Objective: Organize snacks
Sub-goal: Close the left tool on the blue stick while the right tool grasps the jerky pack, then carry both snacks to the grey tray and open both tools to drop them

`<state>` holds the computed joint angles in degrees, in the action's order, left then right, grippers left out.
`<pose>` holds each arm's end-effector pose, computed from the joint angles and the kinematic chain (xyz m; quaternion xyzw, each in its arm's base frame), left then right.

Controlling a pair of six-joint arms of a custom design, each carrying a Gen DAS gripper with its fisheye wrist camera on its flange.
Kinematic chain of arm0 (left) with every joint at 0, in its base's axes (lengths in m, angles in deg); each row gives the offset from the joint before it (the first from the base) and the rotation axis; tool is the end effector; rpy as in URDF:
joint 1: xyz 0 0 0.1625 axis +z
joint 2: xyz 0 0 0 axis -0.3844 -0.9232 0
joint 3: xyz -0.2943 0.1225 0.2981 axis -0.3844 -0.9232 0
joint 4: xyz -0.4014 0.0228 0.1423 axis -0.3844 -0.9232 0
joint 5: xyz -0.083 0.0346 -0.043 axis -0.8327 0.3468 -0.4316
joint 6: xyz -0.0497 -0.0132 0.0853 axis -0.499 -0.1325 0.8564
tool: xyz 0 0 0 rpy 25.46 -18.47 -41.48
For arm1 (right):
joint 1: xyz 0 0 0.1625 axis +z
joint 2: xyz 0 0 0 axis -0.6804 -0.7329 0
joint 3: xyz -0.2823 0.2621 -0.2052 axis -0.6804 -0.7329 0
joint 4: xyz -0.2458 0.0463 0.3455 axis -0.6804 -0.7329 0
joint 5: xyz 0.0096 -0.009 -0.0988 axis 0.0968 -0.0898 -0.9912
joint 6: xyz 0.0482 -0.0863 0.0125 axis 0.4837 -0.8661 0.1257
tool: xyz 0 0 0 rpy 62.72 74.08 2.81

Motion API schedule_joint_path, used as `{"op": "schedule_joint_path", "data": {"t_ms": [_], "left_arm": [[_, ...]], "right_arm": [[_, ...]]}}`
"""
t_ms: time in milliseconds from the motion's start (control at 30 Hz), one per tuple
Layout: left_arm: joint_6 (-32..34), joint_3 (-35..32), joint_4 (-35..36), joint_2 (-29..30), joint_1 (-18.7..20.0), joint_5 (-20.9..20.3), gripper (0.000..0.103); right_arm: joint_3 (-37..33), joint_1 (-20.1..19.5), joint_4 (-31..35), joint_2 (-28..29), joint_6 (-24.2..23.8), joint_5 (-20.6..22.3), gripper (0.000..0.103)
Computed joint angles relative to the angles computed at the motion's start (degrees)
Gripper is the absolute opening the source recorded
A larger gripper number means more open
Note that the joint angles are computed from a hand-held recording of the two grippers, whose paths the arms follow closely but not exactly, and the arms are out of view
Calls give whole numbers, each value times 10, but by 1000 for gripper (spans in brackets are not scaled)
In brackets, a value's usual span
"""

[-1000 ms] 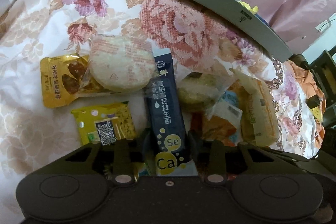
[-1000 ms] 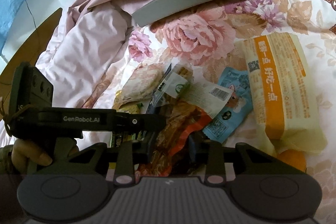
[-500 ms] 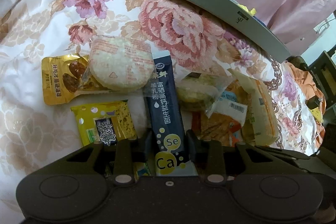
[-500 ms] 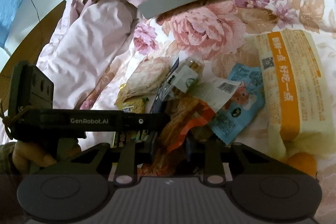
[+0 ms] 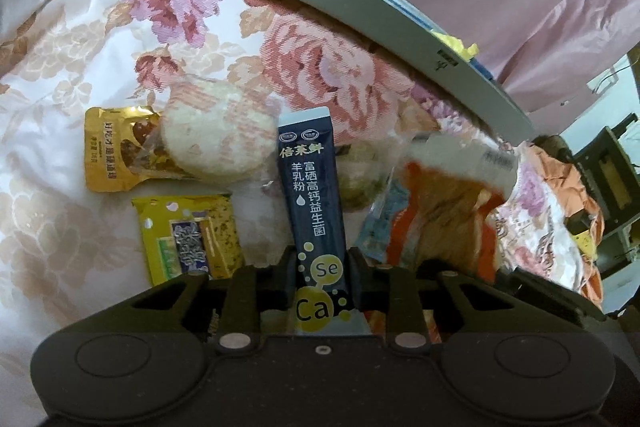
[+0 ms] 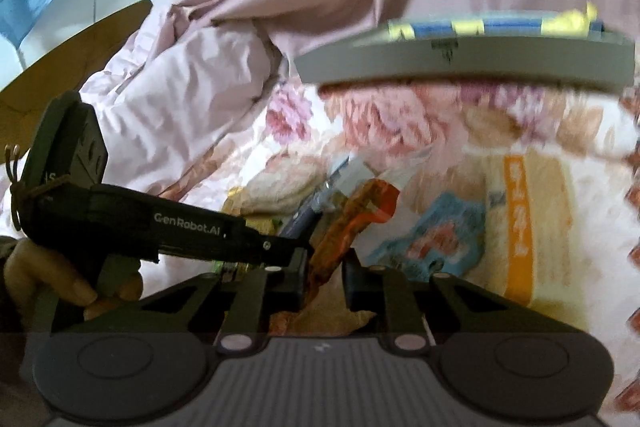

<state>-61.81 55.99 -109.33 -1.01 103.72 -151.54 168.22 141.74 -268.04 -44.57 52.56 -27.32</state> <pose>0.0282 -0.7961 0.1993 0.1311 0.9561 -0.2472 0.0867 0.2278 -0.7019 -0.0756 0.2390 -0.8834 0.3805 0.1328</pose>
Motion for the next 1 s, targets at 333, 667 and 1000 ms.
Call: {"op": "schedule_joint_path", "data": {"t_ms": [333,667,1000], "left_arm": [[7,24,-70,-5,6,-44,27],[28,42,-135,-11,0,-59,27],[19,-22,-195,33,-36,-56,27]], "right_arm": [[6,-1,-95,-1,-12,-6,13],[5,1,-140,6,-46,4,13],[-22,-21,-189,-4,-21,89,13]]}}
